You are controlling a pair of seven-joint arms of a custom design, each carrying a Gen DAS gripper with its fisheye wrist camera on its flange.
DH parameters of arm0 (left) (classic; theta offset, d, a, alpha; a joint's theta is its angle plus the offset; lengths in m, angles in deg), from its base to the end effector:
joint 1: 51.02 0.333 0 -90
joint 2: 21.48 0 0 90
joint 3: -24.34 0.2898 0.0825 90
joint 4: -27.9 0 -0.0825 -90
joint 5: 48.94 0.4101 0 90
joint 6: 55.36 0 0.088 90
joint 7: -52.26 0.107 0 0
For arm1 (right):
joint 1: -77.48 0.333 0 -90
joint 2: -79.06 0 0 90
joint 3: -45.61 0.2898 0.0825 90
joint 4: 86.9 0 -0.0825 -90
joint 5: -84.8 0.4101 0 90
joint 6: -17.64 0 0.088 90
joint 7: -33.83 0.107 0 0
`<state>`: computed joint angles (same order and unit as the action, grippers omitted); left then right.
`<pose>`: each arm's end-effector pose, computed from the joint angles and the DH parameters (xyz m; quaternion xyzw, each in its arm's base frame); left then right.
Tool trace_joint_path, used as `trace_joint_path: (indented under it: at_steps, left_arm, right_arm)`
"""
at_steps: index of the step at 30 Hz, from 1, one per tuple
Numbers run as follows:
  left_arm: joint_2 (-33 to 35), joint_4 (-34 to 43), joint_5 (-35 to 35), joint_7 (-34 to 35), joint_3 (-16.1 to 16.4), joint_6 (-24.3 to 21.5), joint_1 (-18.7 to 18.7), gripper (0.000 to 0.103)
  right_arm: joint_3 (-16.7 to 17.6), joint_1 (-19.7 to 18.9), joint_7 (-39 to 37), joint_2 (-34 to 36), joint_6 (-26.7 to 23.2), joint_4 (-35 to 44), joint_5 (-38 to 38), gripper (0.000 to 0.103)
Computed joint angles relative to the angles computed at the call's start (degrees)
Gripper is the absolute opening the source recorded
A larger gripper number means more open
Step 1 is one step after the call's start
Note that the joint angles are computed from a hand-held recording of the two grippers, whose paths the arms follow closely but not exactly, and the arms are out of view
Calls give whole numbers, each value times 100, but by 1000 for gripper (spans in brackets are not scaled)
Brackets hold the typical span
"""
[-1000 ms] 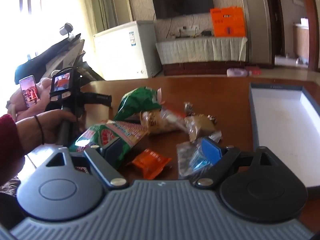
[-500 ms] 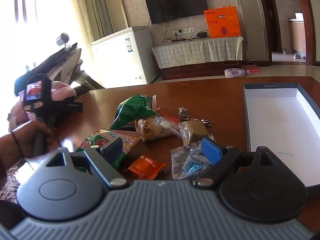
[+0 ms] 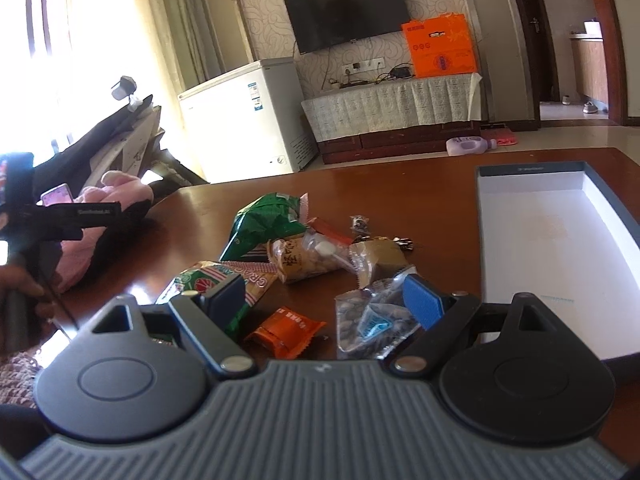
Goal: Organize snacks
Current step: 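Move the left tool toward the green Qinqin shrimp-chip bag, then grasp the green shrimp-chip bag with the left gripper while the right gripper grasps the clear seed bag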
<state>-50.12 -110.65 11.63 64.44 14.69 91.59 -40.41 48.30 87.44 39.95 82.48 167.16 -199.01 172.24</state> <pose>0.4811 -0.0108 0.5205 -0.7715 0.3945 -0.2038 0.4557 0.6187 0.1164 0.4569 -0.7159 0.4274 -0.1246 0.5378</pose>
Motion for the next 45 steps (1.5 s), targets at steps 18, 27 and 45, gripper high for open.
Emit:
trace_joint_path:
  at_steps: [18,27,45]
  left_arm:
    - [221,-249,-419,436,-95,892,-779,103]
    - [708,69,-563,356,-222,903,-581,103]
    - [1089,227,-48,-60,-102,1219,-606,103]
  right_arm:
    - [-13,373,591,-564,711,-484,-340,87]
    - [104,597,992,-464,1243,-508,-1273,87]
    - [220,616,1961,3,1807,-180,-2730,87]
